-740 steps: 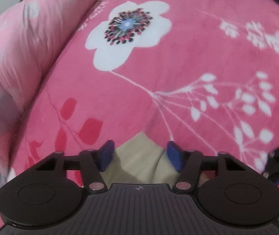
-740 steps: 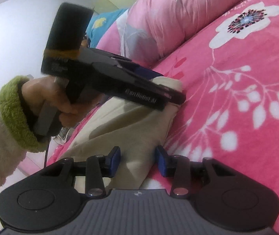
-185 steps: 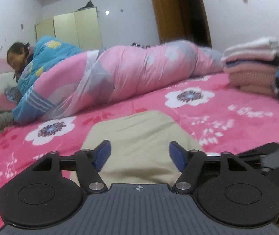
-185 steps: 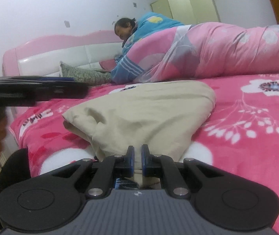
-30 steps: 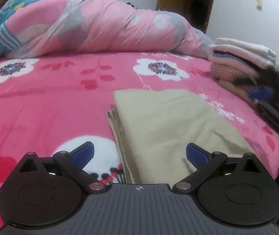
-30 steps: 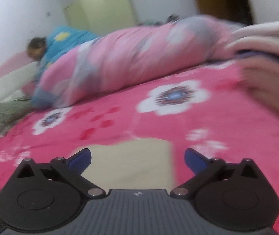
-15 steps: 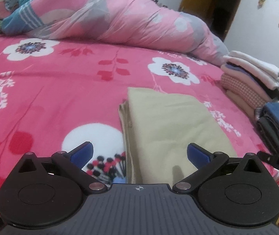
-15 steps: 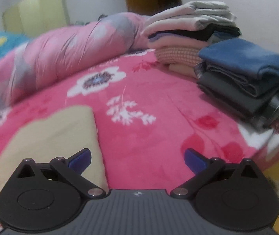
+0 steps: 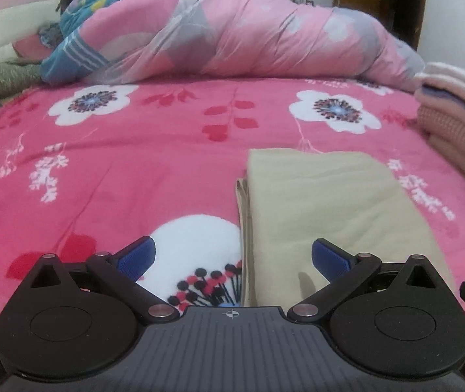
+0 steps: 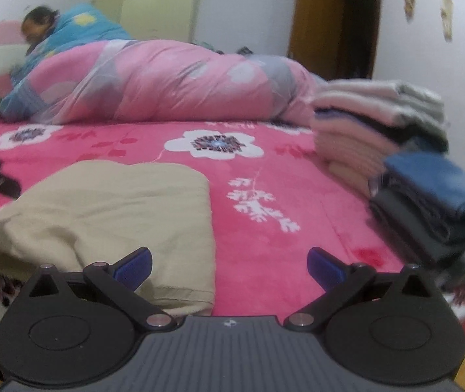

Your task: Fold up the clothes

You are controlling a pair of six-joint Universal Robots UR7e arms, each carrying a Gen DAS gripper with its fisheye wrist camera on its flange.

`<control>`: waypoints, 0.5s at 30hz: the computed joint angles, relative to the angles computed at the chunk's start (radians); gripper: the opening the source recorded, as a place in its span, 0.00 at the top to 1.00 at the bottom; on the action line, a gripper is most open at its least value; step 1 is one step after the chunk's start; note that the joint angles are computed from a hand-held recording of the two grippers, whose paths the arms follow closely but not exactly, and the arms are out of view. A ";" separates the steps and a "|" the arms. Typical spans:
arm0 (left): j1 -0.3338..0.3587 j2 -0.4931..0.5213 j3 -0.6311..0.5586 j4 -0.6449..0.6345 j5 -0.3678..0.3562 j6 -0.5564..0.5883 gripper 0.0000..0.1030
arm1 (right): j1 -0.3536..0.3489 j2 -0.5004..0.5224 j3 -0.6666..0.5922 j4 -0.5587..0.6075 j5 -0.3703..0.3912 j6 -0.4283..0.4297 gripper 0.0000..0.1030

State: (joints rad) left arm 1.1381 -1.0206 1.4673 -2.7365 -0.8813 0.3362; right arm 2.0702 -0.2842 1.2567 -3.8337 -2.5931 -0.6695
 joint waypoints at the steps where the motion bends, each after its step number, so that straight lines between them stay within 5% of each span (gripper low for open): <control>1: -0.002 0.007 -0.006 0.005 0.006 0.001 0.00 | -0.001 0.008 -0.004 -0.032 0.022 -0.032 0.00; 7: -0.006 0.047 -0.032 0.042 0.079 -0.018 0.00 | -0.024 0.009 0.005 -0.134 0.249 -0.109 0.00; 15: -0.010 0.056 -0.027 0.051 0.107 -0.035 0.00 | -0.029 0.058 -0.088 -0.029 0.240 -0.129 0.01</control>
